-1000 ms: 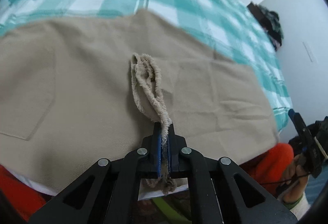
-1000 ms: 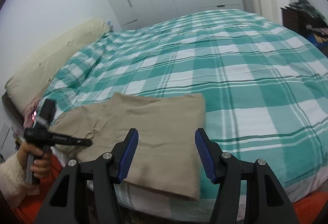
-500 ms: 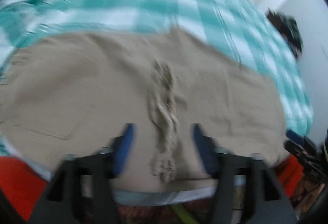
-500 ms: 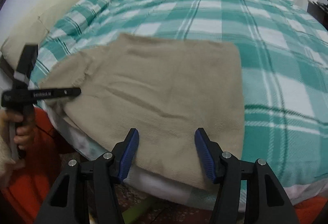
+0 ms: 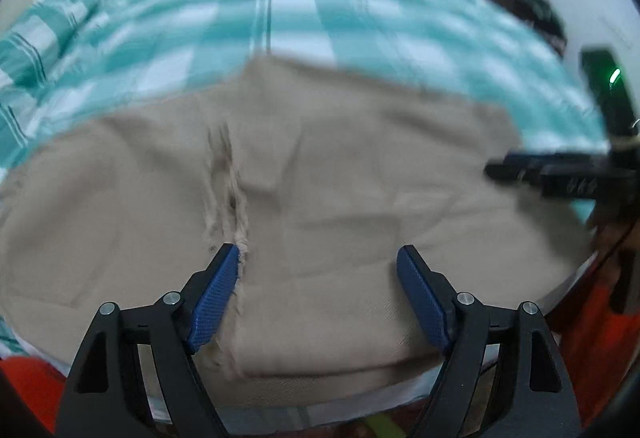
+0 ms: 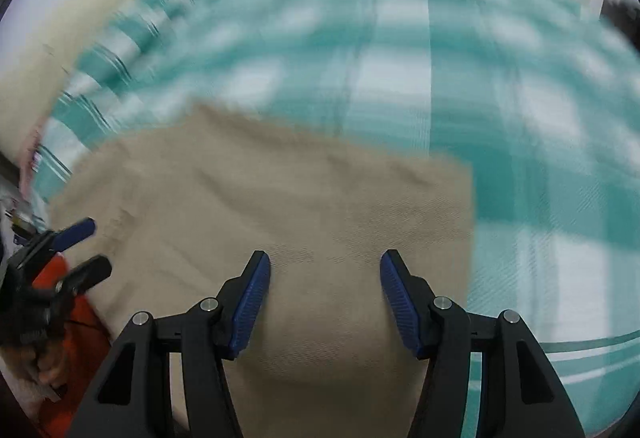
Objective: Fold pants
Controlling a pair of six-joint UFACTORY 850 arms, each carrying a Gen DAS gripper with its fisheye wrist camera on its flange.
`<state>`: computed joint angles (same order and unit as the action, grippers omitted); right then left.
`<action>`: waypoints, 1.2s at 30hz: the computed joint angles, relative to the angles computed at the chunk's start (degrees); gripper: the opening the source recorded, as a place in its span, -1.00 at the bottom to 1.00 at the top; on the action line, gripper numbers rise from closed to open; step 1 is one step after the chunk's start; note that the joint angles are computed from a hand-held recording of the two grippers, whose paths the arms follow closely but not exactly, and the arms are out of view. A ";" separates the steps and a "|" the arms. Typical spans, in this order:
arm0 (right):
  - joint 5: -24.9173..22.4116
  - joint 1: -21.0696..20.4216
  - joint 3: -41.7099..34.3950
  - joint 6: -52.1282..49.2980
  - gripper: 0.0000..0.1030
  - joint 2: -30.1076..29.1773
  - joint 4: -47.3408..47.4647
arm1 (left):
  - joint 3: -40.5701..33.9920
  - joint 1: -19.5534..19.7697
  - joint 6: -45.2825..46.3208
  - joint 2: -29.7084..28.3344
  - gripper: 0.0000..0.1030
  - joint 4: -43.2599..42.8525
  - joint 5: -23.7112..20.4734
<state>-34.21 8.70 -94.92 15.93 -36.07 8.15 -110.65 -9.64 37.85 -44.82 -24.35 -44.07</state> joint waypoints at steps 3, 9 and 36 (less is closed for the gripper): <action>0.02 0.73 -0.67 2.05 0.18 -0.73 -3.79 | -0.27 1.07 1.76 -0.46 0.62 -3.60 -1.38; 6.25 3.27 6.28 9.12 0.20 7.00 -11.64 | -1.51 1.08 1.25 -1.19 0.66 -2.82 -1.36; 15.09 7.95 17.25 33.97 0.96 9.01 -37.09 | 2.06 -0.59 -1.91 0.03 0.87 2.05 2.42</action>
<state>-19.12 16.65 -77.67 49.90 -27.06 -28.94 -108.58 -10.23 35.94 -44.79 -22.30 -41.65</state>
